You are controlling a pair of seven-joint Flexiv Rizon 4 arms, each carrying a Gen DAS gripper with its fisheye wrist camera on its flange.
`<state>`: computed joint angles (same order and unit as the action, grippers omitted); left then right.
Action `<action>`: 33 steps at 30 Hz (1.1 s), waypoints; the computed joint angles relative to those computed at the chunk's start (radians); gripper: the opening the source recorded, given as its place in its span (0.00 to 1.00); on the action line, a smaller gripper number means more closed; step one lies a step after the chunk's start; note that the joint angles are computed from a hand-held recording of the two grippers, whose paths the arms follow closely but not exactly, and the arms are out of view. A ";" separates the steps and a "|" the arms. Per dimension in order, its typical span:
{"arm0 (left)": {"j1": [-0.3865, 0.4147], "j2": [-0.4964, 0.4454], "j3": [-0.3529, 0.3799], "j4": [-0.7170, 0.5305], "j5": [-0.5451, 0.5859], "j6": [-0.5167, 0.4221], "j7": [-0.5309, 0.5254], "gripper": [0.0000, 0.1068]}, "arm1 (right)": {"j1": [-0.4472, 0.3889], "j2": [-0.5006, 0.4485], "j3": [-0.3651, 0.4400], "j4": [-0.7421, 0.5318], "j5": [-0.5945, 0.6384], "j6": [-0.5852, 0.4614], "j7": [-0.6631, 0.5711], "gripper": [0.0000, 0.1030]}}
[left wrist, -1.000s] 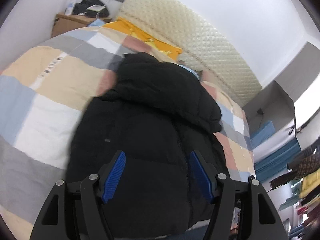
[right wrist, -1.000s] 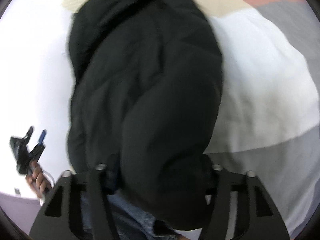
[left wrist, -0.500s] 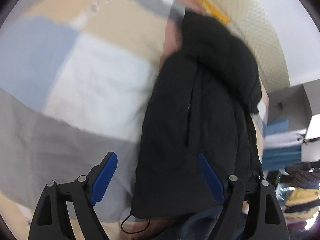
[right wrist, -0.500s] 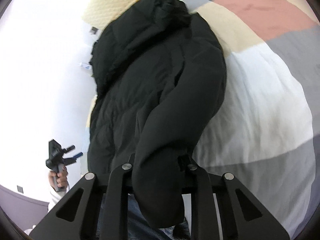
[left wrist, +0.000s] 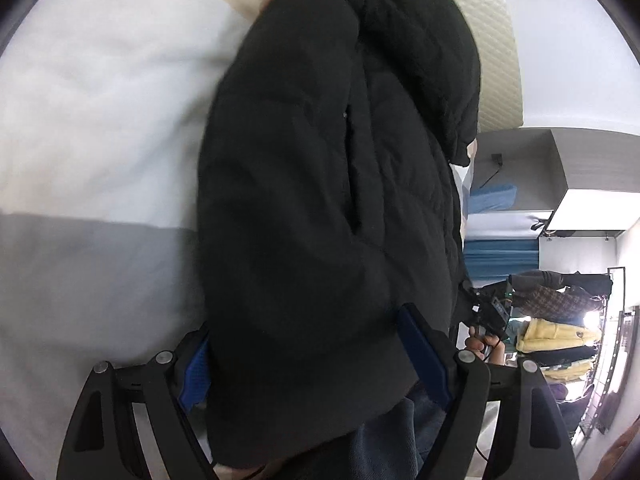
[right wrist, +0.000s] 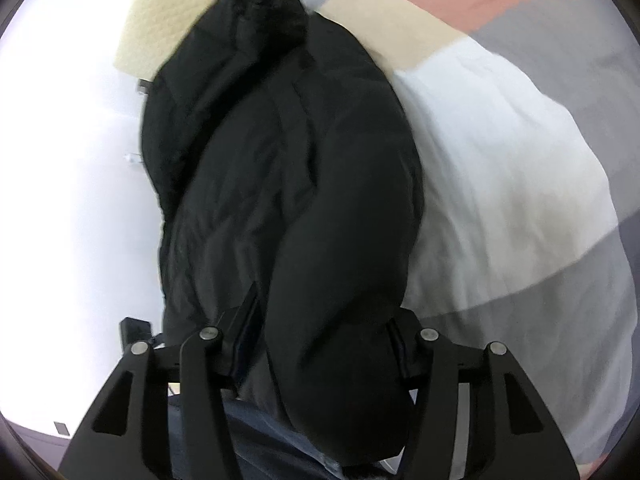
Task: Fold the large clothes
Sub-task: 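Close both grippers on the jacket hem, then lift the hem with both grippers and fold it over toward the collar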
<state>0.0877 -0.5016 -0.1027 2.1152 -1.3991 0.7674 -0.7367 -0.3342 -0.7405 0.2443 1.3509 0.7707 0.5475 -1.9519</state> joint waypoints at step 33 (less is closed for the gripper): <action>-0.143 0.208 0.007 0.016 -0.040 0.243 -0.181 0.10 | -0.040 0.142 0.048 0.091 0.185 0.089 -0.215 0.17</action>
